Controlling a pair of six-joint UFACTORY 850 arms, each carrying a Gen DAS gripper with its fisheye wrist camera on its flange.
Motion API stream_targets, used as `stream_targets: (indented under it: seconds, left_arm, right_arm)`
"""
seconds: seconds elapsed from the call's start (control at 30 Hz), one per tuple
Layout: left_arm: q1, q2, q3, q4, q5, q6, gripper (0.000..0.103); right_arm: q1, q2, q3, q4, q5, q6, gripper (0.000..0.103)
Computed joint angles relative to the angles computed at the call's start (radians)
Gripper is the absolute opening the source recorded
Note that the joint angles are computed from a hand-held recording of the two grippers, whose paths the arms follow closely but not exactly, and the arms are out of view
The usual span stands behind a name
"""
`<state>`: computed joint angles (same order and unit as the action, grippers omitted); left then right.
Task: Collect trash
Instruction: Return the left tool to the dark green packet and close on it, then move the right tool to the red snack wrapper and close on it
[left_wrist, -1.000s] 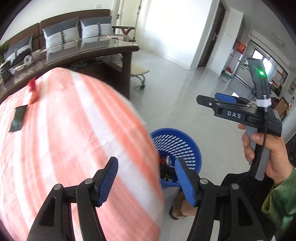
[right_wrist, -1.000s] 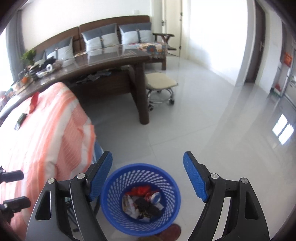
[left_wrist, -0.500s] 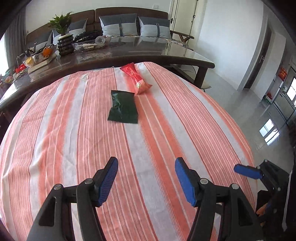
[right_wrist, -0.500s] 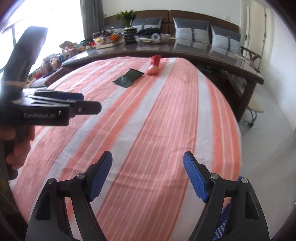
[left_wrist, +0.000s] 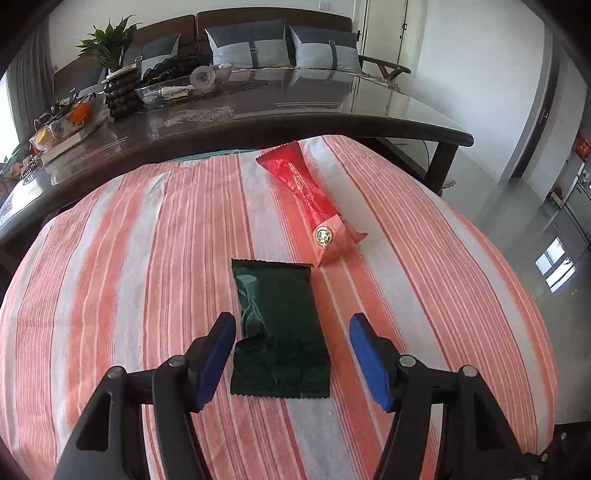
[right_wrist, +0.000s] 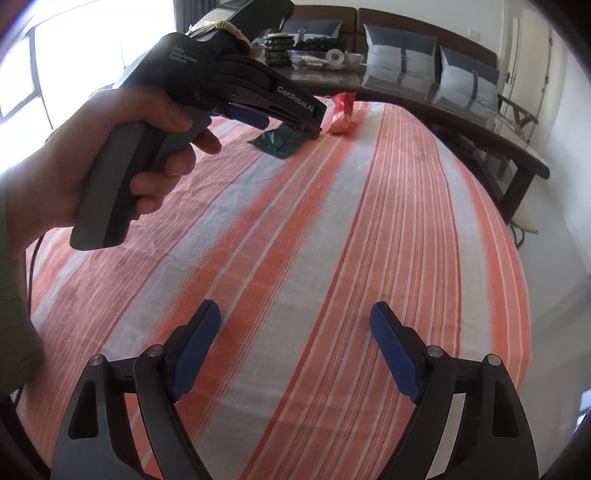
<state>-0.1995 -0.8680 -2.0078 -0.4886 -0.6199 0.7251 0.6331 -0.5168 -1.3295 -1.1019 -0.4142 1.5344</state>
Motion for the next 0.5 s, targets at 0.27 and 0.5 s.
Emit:
stream_targets:
  seconds: [0.27,0.5]
  left_arm:
    - [0.005,0.035,0.080,-0.056,0.081,0.094,0.043]
    - [0.078,0.127,0.195,-0.072,0.094,0.126,0.042]
  right_arm:
    - [0.003,-0.003,-0.007,0.005,-0.009,0.000,0.086]
    - [-0.001,-0.002,-0.006,0.004,-0.008,0.006,0.086]
